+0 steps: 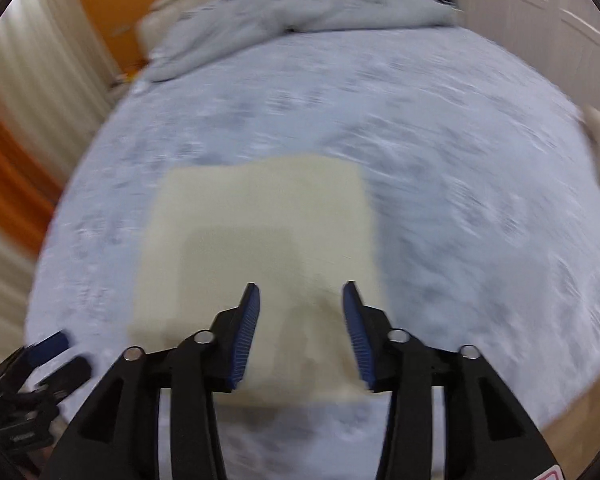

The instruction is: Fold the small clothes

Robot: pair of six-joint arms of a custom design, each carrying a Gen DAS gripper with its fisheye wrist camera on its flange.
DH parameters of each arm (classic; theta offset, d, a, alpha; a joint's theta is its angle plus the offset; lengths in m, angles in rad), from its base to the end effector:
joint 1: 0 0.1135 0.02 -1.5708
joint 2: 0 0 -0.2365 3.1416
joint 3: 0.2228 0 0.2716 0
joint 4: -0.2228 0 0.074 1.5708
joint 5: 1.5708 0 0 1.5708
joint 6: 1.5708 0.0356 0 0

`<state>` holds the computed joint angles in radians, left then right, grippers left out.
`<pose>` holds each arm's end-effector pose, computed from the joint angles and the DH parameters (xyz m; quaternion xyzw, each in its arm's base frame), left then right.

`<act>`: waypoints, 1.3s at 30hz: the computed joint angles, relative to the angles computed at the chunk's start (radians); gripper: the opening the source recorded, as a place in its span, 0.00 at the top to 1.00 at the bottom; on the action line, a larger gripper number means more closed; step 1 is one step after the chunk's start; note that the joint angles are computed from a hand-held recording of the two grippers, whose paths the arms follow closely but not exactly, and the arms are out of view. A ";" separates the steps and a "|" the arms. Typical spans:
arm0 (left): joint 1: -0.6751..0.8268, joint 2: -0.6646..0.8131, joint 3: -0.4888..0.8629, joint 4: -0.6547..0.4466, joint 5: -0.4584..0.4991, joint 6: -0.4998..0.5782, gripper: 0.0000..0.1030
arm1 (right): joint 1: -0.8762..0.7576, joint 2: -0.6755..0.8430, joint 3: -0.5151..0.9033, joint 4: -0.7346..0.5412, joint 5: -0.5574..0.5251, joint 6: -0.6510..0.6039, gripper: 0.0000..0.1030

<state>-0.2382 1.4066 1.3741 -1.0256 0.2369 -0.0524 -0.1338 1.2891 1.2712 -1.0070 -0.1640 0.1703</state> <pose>0.2908 -0.0792 0.3036 0.1189 0.9536 -0.1496 0.2326 0.2751 -0.0312 0.3027 0.1235 0.9520 0.0838 0.2672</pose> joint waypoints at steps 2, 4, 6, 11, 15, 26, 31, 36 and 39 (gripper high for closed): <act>-0.033 0.072 0.050 0.026 -0.045 -0.028 0.16 | 0.046 0.093 0.048 0.013 -0.029 0.004 0.95; -0.071 0.170 0.085 0.065 -0.113 -0.007 0.19 | 0.071 0.198 0.077 0.009 -0.010 -0.006 0.95; -0.098 0.279 0.110 0.068 -0.162 0.014 0.19 | 0.073 0.322 0.068 0.017 -0.007 -0.055 0.97; -0.080 0.310 0.100 0.086 -0.132 -0.034 0.11 | 0.051 0.328 0.229 -0.035 -0.039 -0.012 0.93; -0.095 0.307 0.099 0.099 -0.170 -0.003 0.11 | 0.073 0.477 0.278 -0.039 0.043 -0.033 0.94; -0.100 0.287 0.076 0.104 -0.177 -0.018 0.10 | 0.060 0.313 0.080 -0.010 0.159 0.016 0.94; -0.125 0.278 0.070 0.110 -0.219 -0.016 0.09 | 0.054 0.189 0.022 0.007 0.113 0.006 0.90; -0.118 0.274 0.074 0.092 -0.213 -0.026 0.09 | 0.002 0.036 -0.041 -0.063 0.071 0.040 0.90; -0.130 0.268 0.067 0.100 -0.228 -0.028 0.09 | -0.012 0.090 -0.119 -0.068 0.094 0.033 0.90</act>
<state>-0.3683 1.6749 1.4414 -0.9253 0.0092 -0.0808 -0.1461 1.3786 1.1519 -1.0749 -0.0701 0.2035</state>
